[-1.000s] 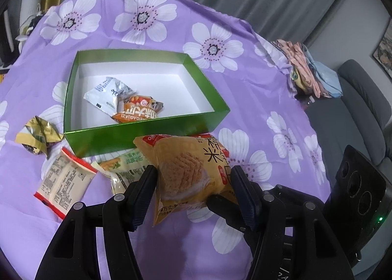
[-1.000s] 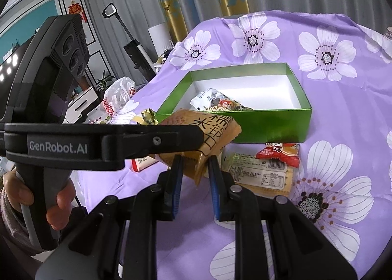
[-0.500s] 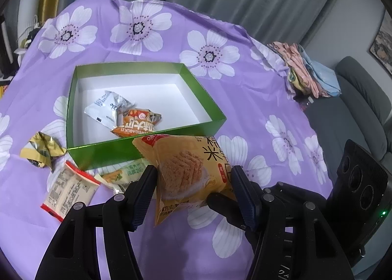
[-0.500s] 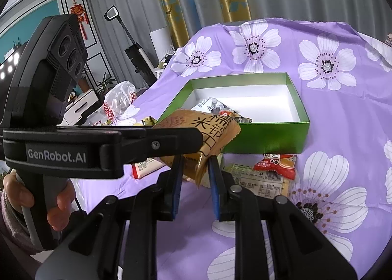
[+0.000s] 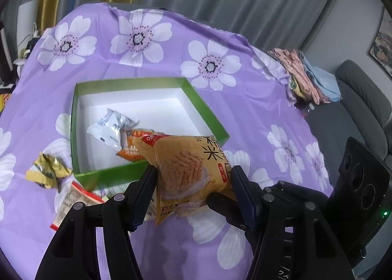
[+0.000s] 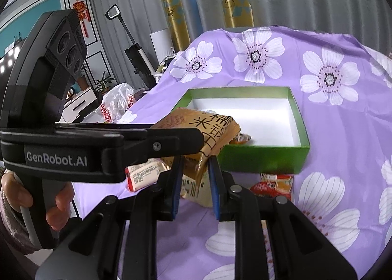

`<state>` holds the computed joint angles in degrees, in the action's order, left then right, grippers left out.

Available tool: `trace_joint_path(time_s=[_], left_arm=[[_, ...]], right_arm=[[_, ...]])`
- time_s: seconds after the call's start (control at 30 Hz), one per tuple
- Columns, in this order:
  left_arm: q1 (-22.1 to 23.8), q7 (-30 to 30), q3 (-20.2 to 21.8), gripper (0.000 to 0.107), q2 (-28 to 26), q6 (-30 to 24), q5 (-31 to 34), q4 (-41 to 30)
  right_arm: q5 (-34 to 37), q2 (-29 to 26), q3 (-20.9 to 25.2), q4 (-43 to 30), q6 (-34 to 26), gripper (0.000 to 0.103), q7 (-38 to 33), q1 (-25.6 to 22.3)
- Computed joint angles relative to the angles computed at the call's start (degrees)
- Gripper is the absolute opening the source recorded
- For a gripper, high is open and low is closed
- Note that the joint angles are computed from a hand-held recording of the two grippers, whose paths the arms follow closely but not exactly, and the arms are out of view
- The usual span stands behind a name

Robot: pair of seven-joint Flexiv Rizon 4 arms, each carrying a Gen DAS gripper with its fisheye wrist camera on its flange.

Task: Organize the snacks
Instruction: 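Carry the yellow bag into the green box and open the right tool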

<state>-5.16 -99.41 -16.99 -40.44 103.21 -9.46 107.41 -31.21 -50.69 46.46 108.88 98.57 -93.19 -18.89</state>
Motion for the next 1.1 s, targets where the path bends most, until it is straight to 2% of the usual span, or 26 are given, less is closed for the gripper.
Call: trace_joint_path(time_s=[0.4,0.77,1.1], left_arm=[[3.6,2.2,-3.2,0.062,-1.8,-1.6,0.6,-3.6],[5.3,4.6,-4.6,0.062,-3.8,-3.0,-0.3,-6.6],[5.2,5.9,-4.2,0.062,-5.6,-4.5,-2.2,-9.4]], right_arm=[[1.5,-0.7,-1.0,-4.4,-1.5,0.022,-1.7,2.4],[5.3,-2.7,0.0,-9.2,-4.1,0.022,-5.5,3.9],[9.8,-4.2,-0.5,-14.0,-6.6,0.022,-9.7,6.7]])
